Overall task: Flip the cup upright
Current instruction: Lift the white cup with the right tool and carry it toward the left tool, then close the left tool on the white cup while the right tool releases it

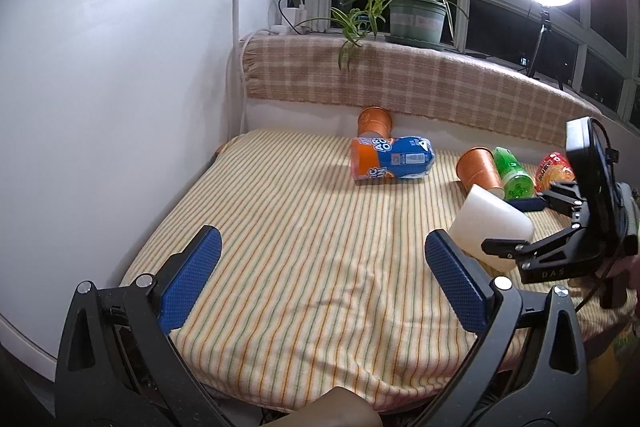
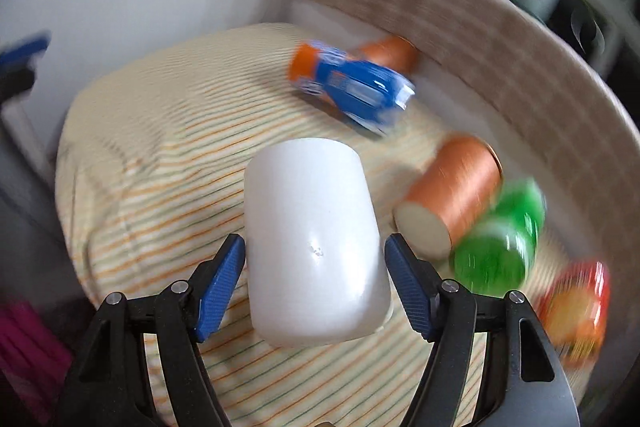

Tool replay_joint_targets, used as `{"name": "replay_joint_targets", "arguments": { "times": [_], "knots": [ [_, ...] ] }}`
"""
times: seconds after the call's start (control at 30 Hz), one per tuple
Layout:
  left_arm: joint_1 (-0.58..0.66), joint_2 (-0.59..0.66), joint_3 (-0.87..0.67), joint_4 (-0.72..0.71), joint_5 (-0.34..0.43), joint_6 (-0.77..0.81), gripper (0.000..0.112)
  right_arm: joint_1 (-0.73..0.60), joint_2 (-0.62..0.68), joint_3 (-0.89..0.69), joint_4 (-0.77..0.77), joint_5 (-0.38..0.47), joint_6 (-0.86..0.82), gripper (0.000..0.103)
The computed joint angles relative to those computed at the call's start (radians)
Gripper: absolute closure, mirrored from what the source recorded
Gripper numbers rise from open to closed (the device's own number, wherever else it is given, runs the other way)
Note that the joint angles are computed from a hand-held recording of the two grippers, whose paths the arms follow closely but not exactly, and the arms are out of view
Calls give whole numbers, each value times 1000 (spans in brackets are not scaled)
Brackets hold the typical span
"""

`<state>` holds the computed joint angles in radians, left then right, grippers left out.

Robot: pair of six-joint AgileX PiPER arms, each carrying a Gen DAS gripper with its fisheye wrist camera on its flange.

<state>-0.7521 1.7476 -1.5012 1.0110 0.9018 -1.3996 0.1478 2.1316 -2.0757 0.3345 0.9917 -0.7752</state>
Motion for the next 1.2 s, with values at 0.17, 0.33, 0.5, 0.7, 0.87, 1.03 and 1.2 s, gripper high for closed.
{"name": "replay_joint_targets", "arguments": {
  "times": [0.17, 0.33, 0.5, 0.7, 0.87, 1.03, 1.2],
  "knots": [
    [-1, 11, -15, -15, -13, 6, 9, -93, 60, -102, 188, 217, 348, 31],
    [-5, 21, -28, -24, -18, 18, 9, -125, 16, 35, 311, 152, 470, 31],
    [10, 29, -54, -75, -53, 60, 9, -134, 14, 100, 429, 112, 521, 31],
    [50, 52, -123, -221, -105, 183, 9, -118, -26, 172, 425, 42, 458, 30],
    [130, 92, -179, -511, -196, 367, 9, -135, -155, 343, 408, -62, 324, 30],
    [184, 152, -239, -798, -246, 557, 9, -163, -290, 506, 377, -188, 220, 30],
    [246, 236, -338, -1164, -242, 760, 9, -185, -392, 638, 293, -333, 210, 30]
  ]
}}
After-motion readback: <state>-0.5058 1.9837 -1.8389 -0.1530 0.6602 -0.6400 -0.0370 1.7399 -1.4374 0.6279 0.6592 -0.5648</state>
